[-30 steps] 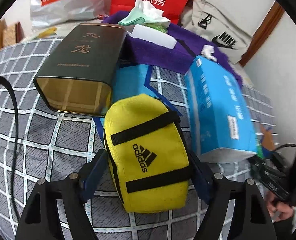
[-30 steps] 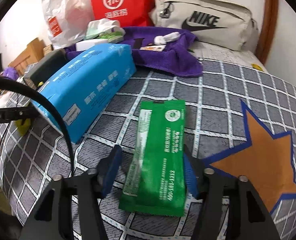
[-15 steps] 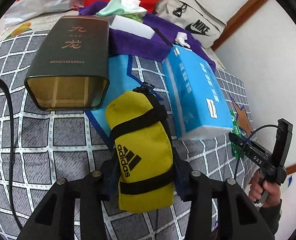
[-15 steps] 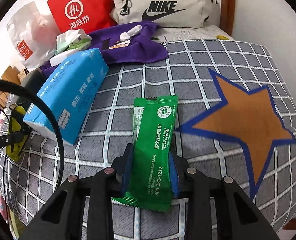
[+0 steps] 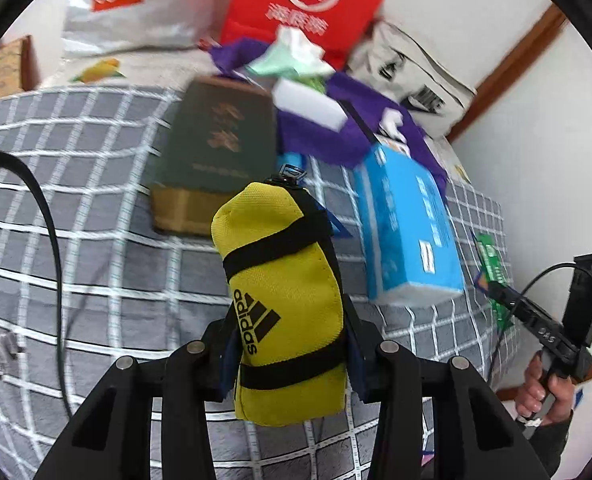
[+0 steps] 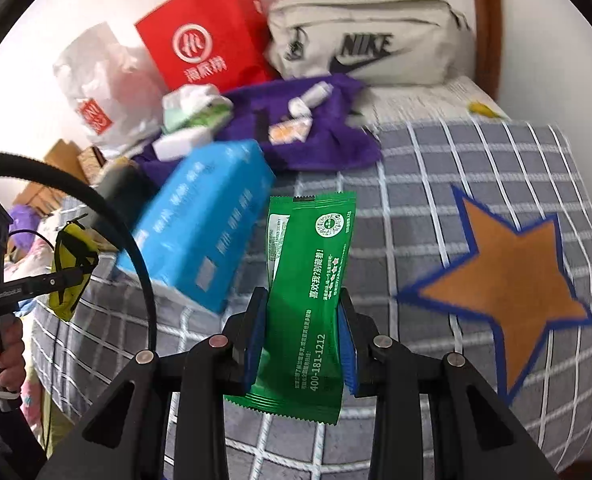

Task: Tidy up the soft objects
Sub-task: 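Carry the yellow bag and green packet over the purple towel with both tools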

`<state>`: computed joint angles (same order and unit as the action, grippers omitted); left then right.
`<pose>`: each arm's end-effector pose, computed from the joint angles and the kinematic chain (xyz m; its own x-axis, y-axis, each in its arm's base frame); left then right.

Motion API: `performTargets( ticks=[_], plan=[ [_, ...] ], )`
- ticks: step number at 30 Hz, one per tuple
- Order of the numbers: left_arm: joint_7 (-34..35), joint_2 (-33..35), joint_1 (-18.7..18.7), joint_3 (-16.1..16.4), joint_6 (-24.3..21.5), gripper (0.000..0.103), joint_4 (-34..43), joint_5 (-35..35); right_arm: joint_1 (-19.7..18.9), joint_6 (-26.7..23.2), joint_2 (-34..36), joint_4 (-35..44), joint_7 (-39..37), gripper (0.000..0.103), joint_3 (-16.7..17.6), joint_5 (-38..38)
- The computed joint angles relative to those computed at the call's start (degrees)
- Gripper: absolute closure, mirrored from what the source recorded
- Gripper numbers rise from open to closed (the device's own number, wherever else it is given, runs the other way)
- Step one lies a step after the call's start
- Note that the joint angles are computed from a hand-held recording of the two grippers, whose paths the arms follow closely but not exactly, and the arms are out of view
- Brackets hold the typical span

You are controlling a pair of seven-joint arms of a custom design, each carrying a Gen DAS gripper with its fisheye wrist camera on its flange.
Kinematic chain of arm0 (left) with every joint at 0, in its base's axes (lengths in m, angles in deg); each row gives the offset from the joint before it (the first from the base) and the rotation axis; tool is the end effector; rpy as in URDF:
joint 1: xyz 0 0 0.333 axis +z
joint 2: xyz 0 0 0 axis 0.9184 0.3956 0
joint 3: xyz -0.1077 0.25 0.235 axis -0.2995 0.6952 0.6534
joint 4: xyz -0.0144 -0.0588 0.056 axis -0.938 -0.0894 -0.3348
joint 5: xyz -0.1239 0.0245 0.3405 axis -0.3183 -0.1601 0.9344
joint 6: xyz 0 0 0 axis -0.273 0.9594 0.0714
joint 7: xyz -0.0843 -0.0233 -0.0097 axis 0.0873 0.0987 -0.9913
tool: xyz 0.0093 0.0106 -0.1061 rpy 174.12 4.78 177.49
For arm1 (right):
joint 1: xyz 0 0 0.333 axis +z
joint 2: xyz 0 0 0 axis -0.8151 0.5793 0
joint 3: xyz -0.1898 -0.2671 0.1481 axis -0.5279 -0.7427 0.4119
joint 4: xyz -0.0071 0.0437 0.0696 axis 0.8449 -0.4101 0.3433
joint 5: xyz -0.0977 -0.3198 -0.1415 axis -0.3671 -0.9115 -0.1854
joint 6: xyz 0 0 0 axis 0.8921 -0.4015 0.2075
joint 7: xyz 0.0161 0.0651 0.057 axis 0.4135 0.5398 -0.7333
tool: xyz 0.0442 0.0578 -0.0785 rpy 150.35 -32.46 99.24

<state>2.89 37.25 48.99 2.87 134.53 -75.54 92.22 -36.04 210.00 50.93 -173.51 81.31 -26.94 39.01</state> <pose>0.3599 -0.3382 0.5595 0.2385 -0.9006 0.3634 -0.8342 -0.3815 -0.3981 0.4511 0.0946 0.5339 0.3836 -0.8972 -0.2189 -0.8105 -0.2135 -0.5454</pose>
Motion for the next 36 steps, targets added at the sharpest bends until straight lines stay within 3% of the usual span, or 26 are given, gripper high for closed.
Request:
performTargets(
  ticks=[1,4,7,13,17,25,30,36],
  plan=[
    [-0.36,-0.5,0.09,0.06,-0.07,0.062,0.0,-0.02,0.56,-0.62,0.32,1.01,-1.31,0.07,-0.55,1.18],
    [0.68,-2.39,-0.26,1.61,5.31,0.062,-2.13,-4.7,1.45,-3.5,1.56,4.35,-6.0,0.07,-1.88,6.0],
    [0.18,-2.61,2.18,0.5,3.54,0.062,-0.17,-3.0,0.37,-5.81,3.76,7.9,-8.76,0.07,-1.26,8.35],
    [3.63,-1.42,4.41,1.31,2.17,0.062,3.81,-1.54,-2.38,-6.77,8.59,14.41,-10.15,0.07,1.79,10.13],
    [7.51,1.18,4.17,2.62,1.88,0.062,7.02,-1.62,-3.6,-6.55,11.72,18.37,-10.56,0.07,3.84,10.86],
    [14.07,8.99,1.99,5.29,-0.75,0.062,15.32,-2.18,-5.12,-4.92,18.04,26.2,-6.89,0.07,7.52,7.57],
    [16.63,12.17,0.26,6.84,-1.87,0.062,18.82,-1.6,-5.71,-4.67,23.55,32.02,-1.87,0.07,9.62,1.69],
    [18.28,14.6,-0.88,8.44,-2.01,0.062,20.99,-2.36,-6.94,-9.08,32.15,42.95,0.76,0.07,12.89,-0.73]
  ],
)
